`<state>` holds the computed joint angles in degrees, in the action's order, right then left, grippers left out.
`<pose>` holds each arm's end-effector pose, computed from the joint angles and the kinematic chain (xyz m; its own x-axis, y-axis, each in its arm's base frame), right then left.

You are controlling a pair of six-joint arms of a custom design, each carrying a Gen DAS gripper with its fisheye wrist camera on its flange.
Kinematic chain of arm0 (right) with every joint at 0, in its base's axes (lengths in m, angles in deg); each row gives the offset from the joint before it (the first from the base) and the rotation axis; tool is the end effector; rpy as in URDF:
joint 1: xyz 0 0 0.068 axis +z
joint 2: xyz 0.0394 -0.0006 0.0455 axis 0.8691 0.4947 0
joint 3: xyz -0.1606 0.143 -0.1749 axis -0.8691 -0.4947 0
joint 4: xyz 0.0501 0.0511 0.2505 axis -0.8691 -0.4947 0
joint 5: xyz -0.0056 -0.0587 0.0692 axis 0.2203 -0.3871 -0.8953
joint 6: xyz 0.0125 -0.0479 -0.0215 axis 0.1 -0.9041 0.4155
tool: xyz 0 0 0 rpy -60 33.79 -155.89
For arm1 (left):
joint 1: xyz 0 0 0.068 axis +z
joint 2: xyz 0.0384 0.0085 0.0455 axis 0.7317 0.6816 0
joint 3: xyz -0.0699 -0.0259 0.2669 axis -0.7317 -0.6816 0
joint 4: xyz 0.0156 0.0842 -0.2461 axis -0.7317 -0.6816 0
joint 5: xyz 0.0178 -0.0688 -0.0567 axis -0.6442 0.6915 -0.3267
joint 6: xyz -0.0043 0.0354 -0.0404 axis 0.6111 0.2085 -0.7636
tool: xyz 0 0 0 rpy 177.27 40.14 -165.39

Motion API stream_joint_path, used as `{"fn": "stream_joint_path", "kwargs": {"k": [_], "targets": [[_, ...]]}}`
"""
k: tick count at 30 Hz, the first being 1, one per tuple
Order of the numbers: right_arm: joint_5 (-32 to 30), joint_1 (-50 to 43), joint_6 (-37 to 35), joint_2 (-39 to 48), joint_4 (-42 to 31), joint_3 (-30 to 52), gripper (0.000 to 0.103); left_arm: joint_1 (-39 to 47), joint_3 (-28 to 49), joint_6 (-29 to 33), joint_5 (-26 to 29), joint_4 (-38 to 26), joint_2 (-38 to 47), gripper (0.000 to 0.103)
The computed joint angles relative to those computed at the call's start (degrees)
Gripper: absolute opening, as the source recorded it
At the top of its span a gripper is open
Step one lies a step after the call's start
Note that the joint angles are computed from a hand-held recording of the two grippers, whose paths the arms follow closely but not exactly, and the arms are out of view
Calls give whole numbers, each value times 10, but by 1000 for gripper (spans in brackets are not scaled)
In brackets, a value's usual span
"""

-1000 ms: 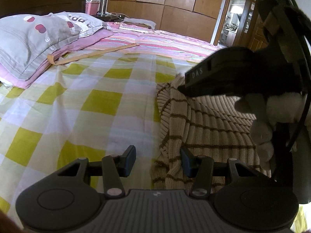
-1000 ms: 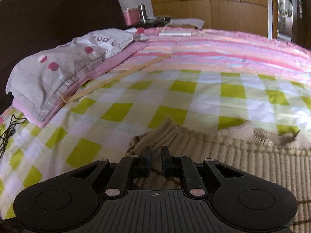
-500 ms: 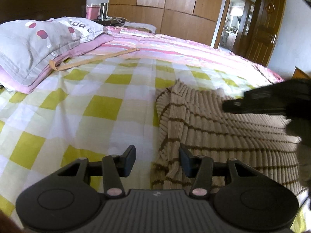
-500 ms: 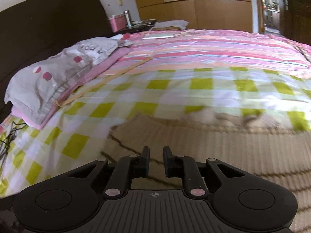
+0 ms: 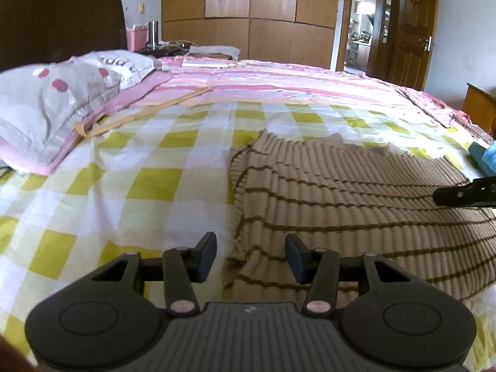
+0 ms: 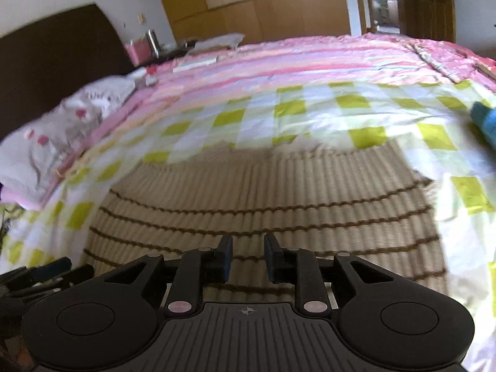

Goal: Fold small clothes

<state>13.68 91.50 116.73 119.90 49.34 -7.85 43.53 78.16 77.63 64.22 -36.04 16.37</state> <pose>0.2190 0.1086 0.1581 -0.4942 0.4801 -0.7248 0.4748 0.8474 0.2376 0.3331 -0.0372 0.1417 -0.5201 0.3522 -0.7781 0.6159 0.7859 -0.0559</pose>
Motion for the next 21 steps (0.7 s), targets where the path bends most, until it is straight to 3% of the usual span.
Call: {"fn": "stream_joint_path", "kwargs": {"k": [6,11,14,21], "targets": [[53,47,62,-103,-61,-67,23,-27,-63,19,-11,-11,-88,54],[55,56,146,-175,-92,-141,23,-78,-103,22,-31,-26,-157,54],[56,66,172,-259,-102,-191,23,-121,-124,18,-47,-29,-193,54],[105,91,207,-450,-216,-242,24,-252,-180,17,-120,-5,-250,54]]}}
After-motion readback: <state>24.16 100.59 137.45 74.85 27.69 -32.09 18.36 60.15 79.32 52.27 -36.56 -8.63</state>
